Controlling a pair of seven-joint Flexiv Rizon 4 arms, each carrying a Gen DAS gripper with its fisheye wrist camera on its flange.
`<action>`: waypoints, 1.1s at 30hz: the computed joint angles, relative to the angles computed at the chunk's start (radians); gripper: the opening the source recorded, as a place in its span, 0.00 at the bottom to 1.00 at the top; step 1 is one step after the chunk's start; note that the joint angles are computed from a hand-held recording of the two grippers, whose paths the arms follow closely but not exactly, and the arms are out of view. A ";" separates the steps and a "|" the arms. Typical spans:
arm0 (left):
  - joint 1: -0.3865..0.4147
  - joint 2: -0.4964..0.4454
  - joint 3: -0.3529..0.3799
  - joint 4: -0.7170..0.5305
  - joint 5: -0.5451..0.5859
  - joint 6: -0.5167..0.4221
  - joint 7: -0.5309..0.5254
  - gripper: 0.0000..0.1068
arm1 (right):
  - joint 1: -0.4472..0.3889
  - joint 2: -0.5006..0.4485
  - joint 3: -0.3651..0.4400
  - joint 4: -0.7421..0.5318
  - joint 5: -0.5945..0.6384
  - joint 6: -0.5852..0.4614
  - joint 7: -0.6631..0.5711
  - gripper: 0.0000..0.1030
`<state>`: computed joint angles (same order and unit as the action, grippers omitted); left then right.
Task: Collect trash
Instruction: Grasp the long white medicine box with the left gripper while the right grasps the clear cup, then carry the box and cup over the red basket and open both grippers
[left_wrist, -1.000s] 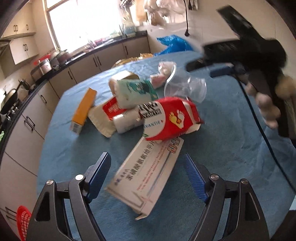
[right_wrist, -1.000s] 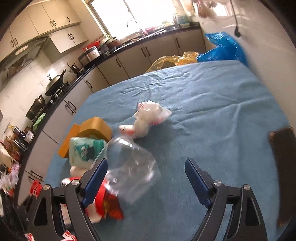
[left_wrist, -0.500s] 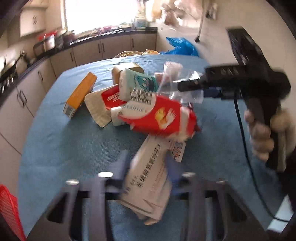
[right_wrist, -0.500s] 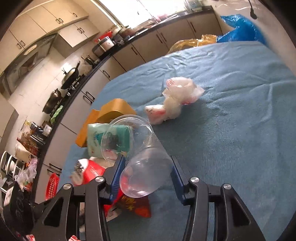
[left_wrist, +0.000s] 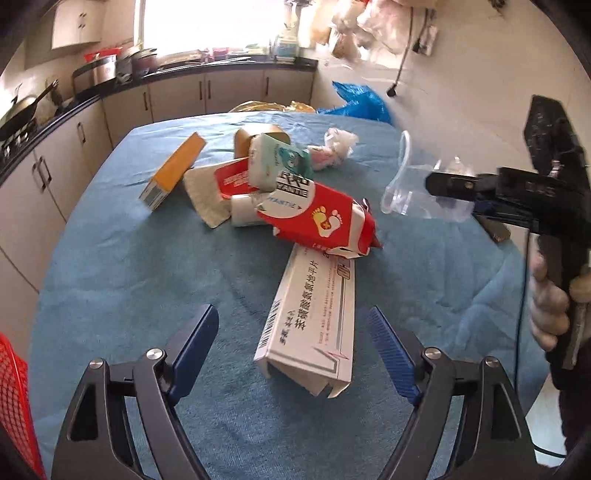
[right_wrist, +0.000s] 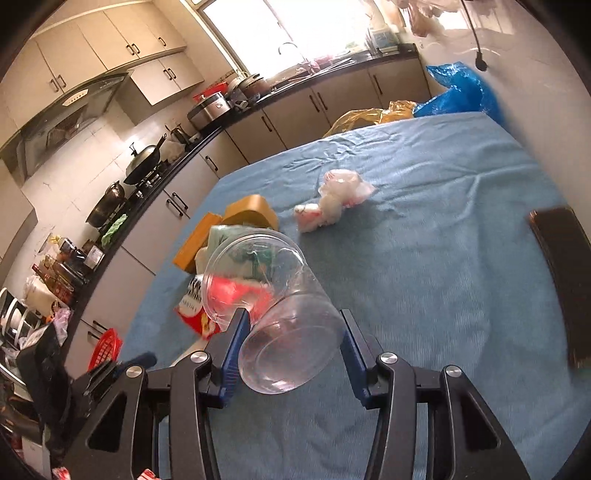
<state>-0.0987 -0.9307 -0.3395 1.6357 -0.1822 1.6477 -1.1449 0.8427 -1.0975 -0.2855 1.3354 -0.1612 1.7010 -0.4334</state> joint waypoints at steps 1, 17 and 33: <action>-0.013 -0.005 0.012 -0.015 0.001 -0.009 0.002 0.77 | 0.003 0.004 0.002 0.011 0.006 0.008 0.002 0.51; -0.098 0.037 0.130 0.055 -0.004 0.067 -0.147 0.47 | 0.154 0.060 -0.099 0.148 0.108 0.081 -0.044 0.51; -0.008 0.260 0.232 0.479 0.028 0.411 -0.429 0.48 | 0.186 0.008 -0.072 0.020 0.033 0.001 -0.073 0.51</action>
<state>-0.1063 -0.6708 -0.1077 2.1144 -0.1538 2.0583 -1.5738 1.0291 -1.0897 -0.3573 1.3558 -0.1281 1.7016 -0.5066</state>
